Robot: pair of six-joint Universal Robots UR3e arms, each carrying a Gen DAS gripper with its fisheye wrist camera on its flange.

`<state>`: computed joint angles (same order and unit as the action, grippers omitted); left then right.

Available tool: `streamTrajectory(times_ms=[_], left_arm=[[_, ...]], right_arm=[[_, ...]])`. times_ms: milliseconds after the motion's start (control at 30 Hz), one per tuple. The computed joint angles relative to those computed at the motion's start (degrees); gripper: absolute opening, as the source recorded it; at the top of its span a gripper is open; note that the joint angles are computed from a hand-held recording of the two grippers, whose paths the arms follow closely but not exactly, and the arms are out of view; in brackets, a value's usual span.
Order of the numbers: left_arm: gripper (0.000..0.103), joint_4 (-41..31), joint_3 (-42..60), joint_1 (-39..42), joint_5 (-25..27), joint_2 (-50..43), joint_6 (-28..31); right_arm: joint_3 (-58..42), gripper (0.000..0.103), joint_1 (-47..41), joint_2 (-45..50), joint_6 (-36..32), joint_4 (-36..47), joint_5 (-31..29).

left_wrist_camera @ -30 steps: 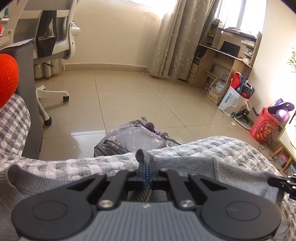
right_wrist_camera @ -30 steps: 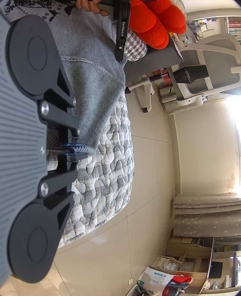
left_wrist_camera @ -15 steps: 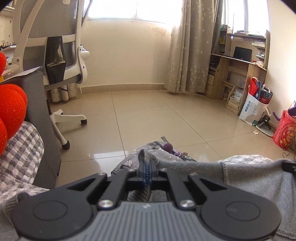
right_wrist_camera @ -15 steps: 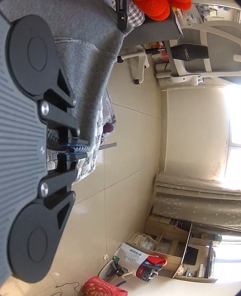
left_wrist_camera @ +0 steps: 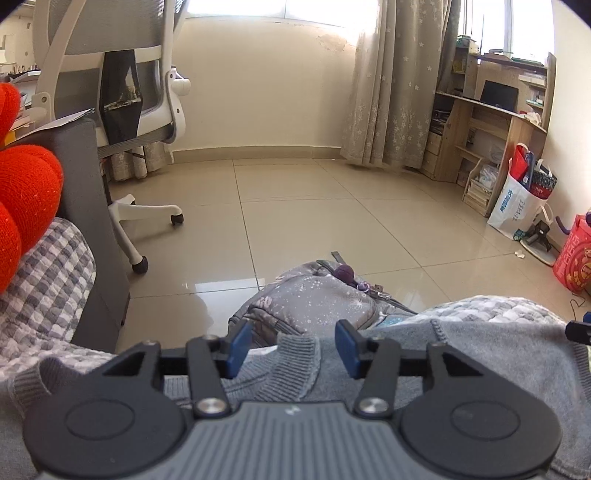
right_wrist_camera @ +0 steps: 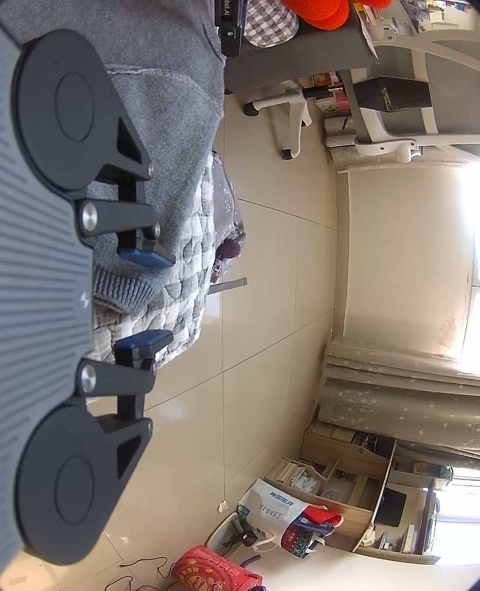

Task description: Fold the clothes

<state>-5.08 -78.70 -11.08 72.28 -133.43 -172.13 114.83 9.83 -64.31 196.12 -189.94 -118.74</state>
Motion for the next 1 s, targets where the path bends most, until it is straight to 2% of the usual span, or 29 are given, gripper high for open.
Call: streamTrajectory(times_ms=[133, 267, 500, 633, 833, 1000], left_arm=[[0.058, 1.4, -9.1, 1.8, -2.4, 6.7, 1.5], [0.059, 1.8, -19.8, 4.8, -6.1, 14.9, 4.1], [0.06, -1.0, -39.1, 12.2, -16.4, 32.0, 10.8], [0.061, -3.6, -48.1, 15.6, -20.6, 40.7, 15.0], [0.061, -12.8, -59.6, 20.3, -26.2, 55.4, 24.5], [0.061, -27.1, -66.7, 24.5, -29.7, 70.2, 34.3]], right_arm=[[4.8, 0.048, -0.5, -5.9, 2.4, 1.0, 3.9], [7.9, 0.049, -0.2, -11.3, 6.1, 4.3, 7.7], [18.1, 0.049, 0.9, -22.7, 13.3, 5.2, 18.1], [22.1, 0.049, 3.9, -27.1, 16.8, 6.0, 19.6], [25.8, 0.049, 10.0, -30.6, 21.7, 6.1, 20.1], [27.7, 0.049, 16.0, -32.0, 26.2, 6.1, 18.5]])
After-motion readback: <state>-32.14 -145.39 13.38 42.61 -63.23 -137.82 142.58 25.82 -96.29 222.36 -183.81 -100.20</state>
